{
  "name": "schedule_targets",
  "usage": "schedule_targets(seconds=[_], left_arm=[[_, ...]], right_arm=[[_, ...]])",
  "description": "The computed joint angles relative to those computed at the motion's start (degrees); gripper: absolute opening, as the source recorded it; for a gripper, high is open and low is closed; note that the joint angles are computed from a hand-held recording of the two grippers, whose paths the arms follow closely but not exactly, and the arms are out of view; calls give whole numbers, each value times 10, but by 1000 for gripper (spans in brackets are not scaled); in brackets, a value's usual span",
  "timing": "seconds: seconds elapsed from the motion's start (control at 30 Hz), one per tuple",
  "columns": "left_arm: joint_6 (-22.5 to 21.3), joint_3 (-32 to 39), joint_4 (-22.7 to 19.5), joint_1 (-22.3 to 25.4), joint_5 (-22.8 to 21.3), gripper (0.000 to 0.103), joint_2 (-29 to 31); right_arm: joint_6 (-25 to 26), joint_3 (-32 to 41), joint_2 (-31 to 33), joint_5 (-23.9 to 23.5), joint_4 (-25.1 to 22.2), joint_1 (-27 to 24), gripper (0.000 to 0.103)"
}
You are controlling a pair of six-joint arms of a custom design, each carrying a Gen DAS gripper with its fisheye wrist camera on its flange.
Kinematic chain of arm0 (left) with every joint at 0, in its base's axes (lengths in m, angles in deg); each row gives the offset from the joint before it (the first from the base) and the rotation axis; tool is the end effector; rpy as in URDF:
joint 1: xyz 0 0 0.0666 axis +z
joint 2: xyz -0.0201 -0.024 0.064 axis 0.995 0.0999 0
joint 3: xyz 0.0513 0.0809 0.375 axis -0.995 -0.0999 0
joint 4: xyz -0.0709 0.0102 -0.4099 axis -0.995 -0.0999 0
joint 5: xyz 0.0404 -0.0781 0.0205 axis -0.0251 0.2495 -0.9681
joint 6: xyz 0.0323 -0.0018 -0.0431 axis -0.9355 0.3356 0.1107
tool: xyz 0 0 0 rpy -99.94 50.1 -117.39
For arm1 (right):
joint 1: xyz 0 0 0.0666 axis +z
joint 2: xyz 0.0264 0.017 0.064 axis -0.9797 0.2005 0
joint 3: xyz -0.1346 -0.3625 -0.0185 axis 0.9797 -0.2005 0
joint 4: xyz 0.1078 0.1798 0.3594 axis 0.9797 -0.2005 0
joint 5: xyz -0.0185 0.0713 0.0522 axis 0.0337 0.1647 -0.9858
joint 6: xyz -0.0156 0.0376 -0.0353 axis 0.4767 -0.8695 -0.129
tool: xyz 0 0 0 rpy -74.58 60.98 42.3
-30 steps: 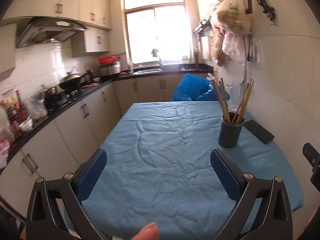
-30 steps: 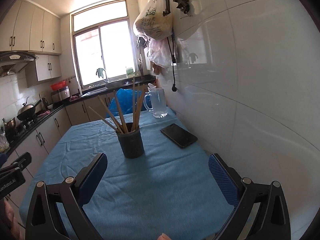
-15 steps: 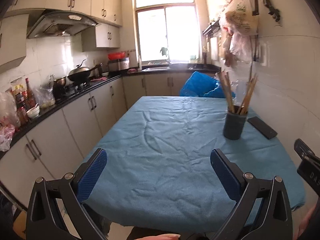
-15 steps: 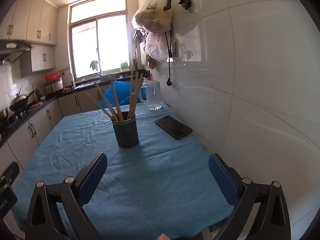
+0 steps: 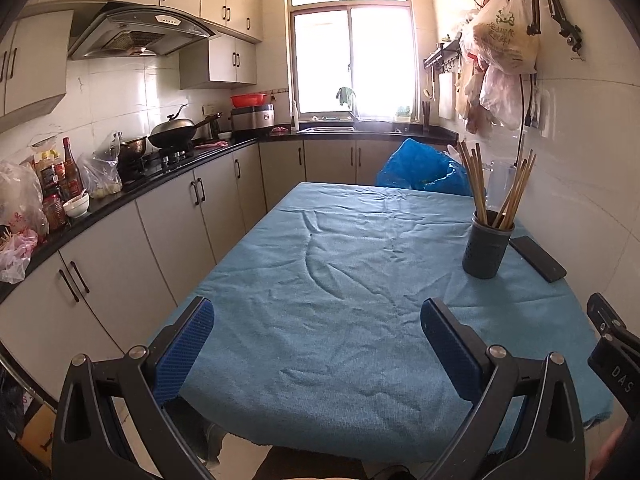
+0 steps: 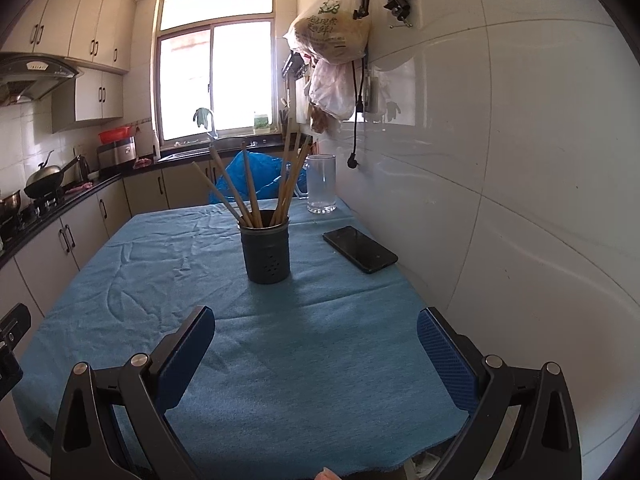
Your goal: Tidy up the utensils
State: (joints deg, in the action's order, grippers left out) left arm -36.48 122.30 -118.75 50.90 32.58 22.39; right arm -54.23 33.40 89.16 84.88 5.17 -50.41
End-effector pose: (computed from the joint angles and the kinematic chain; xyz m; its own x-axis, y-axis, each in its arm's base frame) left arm 0.5018 -0.3088 0.5021 -0.4714 0.0269 -0.8815 -0.0227 0.9988 0.0426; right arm 0.4367 0.2035 0.4861 -0.4139 0.2082 -0.8862 0.4268 0.9042 0.0131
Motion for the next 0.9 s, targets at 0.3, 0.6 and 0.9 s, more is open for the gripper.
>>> schedule_targets(seconds=[0.3, 0.6, 0.9], left_arm=[[-5, 1, -2, -1, 1, 103, 2], [-6, 1, -4, 1, 4, 103, 2], [-7, 0, -2, 1, 5, 103, 3]], right_arm=[[2, -2, 2, -2, 1, -3, 103], [4, 2, 5, -4, -2, -3, 103], [2, 2, 6, -5, -5, -1, 103]])
